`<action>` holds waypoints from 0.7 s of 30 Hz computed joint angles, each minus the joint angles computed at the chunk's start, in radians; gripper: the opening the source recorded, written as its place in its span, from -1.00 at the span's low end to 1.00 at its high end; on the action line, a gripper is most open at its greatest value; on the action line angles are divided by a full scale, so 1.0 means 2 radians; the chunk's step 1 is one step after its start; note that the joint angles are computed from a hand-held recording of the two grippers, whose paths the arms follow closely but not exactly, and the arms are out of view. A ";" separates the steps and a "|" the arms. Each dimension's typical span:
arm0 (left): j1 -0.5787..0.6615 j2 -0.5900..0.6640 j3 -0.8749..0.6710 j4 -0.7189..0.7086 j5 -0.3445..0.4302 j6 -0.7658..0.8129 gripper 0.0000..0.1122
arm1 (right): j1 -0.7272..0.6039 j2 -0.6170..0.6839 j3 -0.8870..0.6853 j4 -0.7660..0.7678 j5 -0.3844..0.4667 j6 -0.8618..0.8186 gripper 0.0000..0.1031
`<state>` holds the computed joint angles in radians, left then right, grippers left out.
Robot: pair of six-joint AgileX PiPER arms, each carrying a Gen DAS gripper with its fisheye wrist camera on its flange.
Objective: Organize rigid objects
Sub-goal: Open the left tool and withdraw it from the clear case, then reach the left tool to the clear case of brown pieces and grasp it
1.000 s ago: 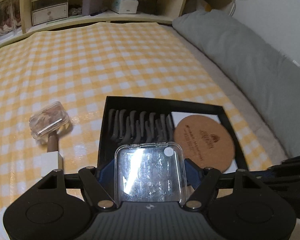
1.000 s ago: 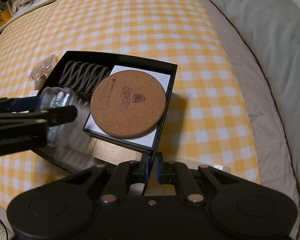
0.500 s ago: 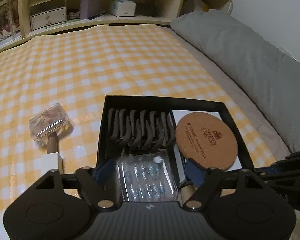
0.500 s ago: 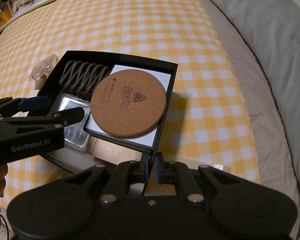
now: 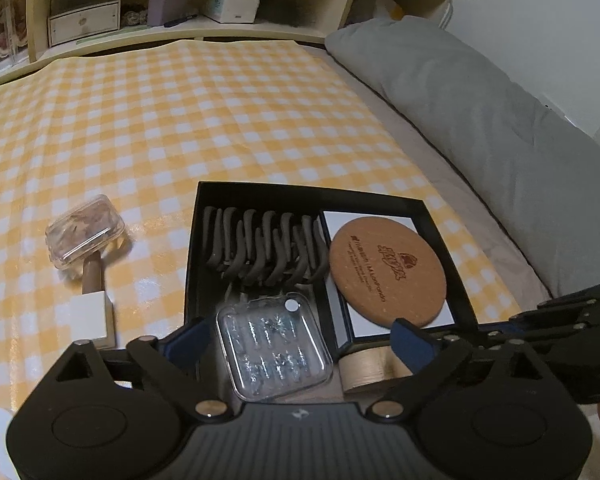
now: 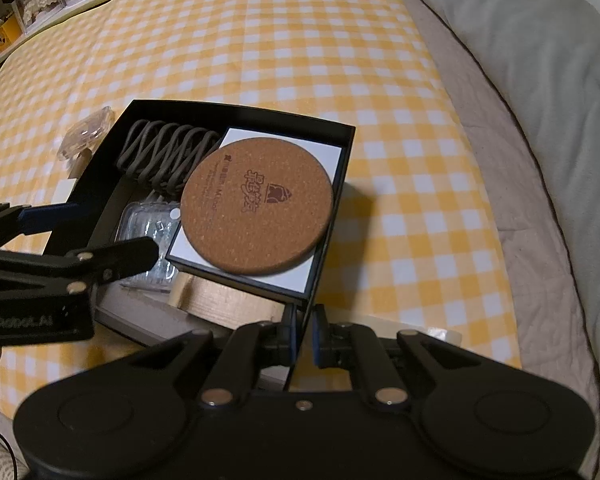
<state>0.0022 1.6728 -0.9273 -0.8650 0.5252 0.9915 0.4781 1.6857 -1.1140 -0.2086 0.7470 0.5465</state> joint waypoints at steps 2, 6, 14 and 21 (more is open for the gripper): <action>0.000 -0.006 0.001 0.002 0.001 -0.005 0.80 | 0.001 0.000 0.000 -0.001 0.000 0.000 -0.85; 0.007 -0.019 -0.002 0.003 0.008 -0.011 0.82 | -0.001 0.000 0.001 0.000 -0.002 -0.002 -0.85; 0.037 -0.038 -0.019 -0.017 0.013 -0.008 0.83 | -0.013 -0.006 0.007 0.027 -0.012 -0.003 -0.86; 0.059 -0.027 -0.035 -0.012 -0.026 -0.034 0.84 | -0.010 -0.004 0.004 0.012 -0.006 -0.001 -0.86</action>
<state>0.1205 1.6184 -0.9969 -0.8893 0.4727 0.9230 0.4579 1.6777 -1.1062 -0.1847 0.7355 0.5446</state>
